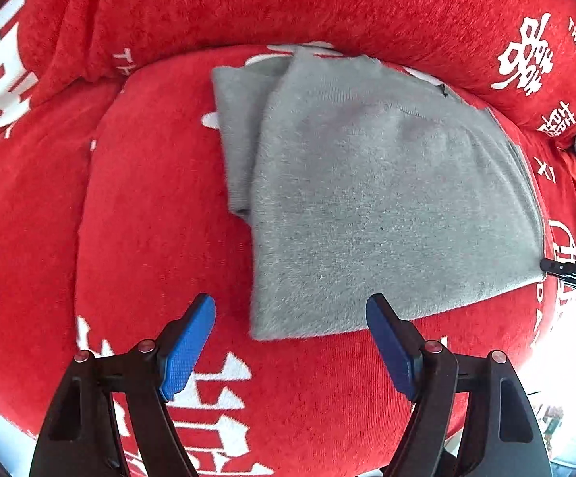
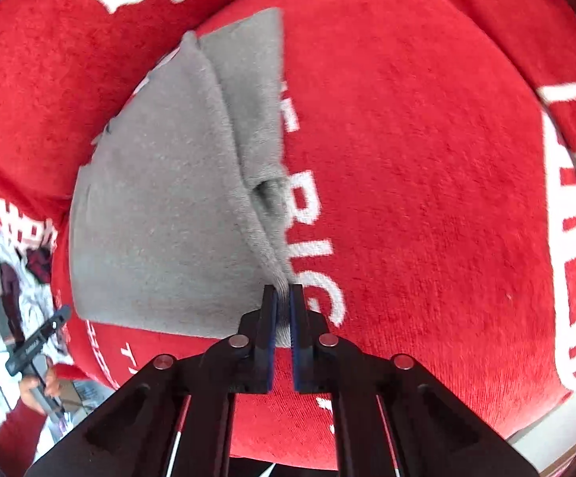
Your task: Fold small clothes
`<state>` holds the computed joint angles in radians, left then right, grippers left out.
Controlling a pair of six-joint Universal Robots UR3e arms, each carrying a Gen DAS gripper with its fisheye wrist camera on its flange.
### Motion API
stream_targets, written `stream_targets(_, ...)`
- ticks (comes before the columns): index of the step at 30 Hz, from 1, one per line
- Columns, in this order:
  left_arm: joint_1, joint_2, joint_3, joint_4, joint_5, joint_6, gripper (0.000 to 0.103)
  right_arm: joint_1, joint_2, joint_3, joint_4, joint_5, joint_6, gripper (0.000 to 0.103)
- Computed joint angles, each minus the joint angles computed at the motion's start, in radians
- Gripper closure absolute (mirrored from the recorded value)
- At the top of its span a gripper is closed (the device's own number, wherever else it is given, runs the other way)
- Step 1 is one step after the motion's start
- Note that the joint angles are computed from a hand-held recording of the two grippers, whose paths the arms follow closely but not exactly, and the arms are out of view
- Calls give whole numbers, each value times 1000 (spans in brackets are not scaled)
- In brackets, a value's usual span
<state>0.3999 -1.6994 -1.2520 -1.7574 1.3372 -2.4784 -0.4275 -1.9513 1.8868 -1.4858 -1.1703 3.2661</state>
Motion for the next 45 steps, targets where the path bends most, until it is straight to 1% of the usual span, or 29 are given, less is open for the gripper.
stream_targets(2, 3, 12, 19, -16, -10, 14, 24, 24, -12, -58, 38, -59, 52, 88)
stream_targets(3, 9, 18, 36, -42, -32, 29, 24, 43, -26, -89, 46, -89, 76, 88)
stream_targets(4, 15, 19, 62, -86, -66, 49, 24, 77, -18, -121, 29, -90, 103, 88)
stream_targets(5, 16, 17, 82, -124, -94, 67, 24, 118, -4, -145, 4, -86, 130, 92)
stream_targets(6, 14, 15, 88, -145, -112, 80, 24, 148, 6, -168, -7, -80, 139, 92)
stream_targets(9, -19, 3, 47, -130, -130, 74, 24, 249, 79, -207, -86, -24, 160, 92)
stream_targets(11, -39, -15, -18, -68, -106, 37, 24, 326, 161, -208, -177, -35, 209, 92)
stream_targets(13, -37, -18, -110, 10, -64, 1, 24, 338, 177, -150, -232, -34, 231, 92)
stream_targets(14, -20, -4, -146, 34, -74, 8, 24, 334, 173, -118, -241, -42, 235, 92)
stream_targets(15, 4, 17, -172, 41, -102, 32, 24, 325, 167, -76, -249, -55, 239, 93)
stream_targets(16, 13, 19, -165, 25, -103, 44, 24, 283, 119, -10, -265, -37, 216, 103)
stream_targets(17, 20, 21, -158, 12, -99, 53, 24, 269, 87, 37, -298, -15, 228, 103)
stream_targets(18, 30, 25, -154, 1, -97, 65, 24, 234, 50, 69, -288, 7, 215, 103)
stream_targets(19, 40, 26, -149, -11, -95, 73, 24, 204, 7, 82, -254, 5, 216, 103)
stream_targets(21, 55, 32, -136, -33, -87, 77, 24, 176, -27, 79, -210, -14, 227, 103)
stream_targets(22, 58, 35, -132, -39, -83, 72, 24, 157, -48, 65, -164, -23, 235, 103)
stream_targets(24, 54, 52, -124, -45, -60, 51, 24, 143, -67, 47, -116, -29, 244, 103)
stream_targets(26, 54, 75, -141, -15, -17, 30, 24, 170, -55, 4, -84, -54, 271, 103)
stream_targets(27, 69, 80, -138, -28, -13, 29, 24, 206, -20, -25, -95, -74, 305, 100)
stream_targets(28, 80, 83, -135, -39, -7, 21, 24, 214, -12, -48, -72, -95, 314, 99)
stream_targets(30, 98, 93, -131, -53, 12, 13, 24, 212, -34, -63, -43, -95, 333, 99)
stream_targets(32, 112, 111, -134, -64, 31, 20, 24, 252, -14, -83, -64, -93, 400, 99)
stream_targets(36, 122, 138, -129, -85, 54, 31, 24, 353, 53, -153, -76, -78, 474, 99)
stream_targets(38, 125, 135, -116, -103, 56, 32, 24, 411, 105, -180, -113, -70, 516, 99)
stream_targets(41, 129, 127, -97, -132, 67, 30, 24, 518, 226, -234, -204, -64, 592, 97)
stream_targets(42, 138, 129, -98, -136, 68, 31, 23, 535, 234, -244, -202, -59, 599, 96)
stream_targets(43, 139, 132, -101, -133, 67, 27, 15, 561, 263, -261, -218, -51, 617, 93)
stream_targets(44, 135, 136, -109, -124, 67, 17, 3, 578, 280, -272, -229, -46, 628, 88)
stream_targets(45, 147, 147, -117, -118, 63, 21, 1, 596, 292, -281, -236, -42, 641, 85)
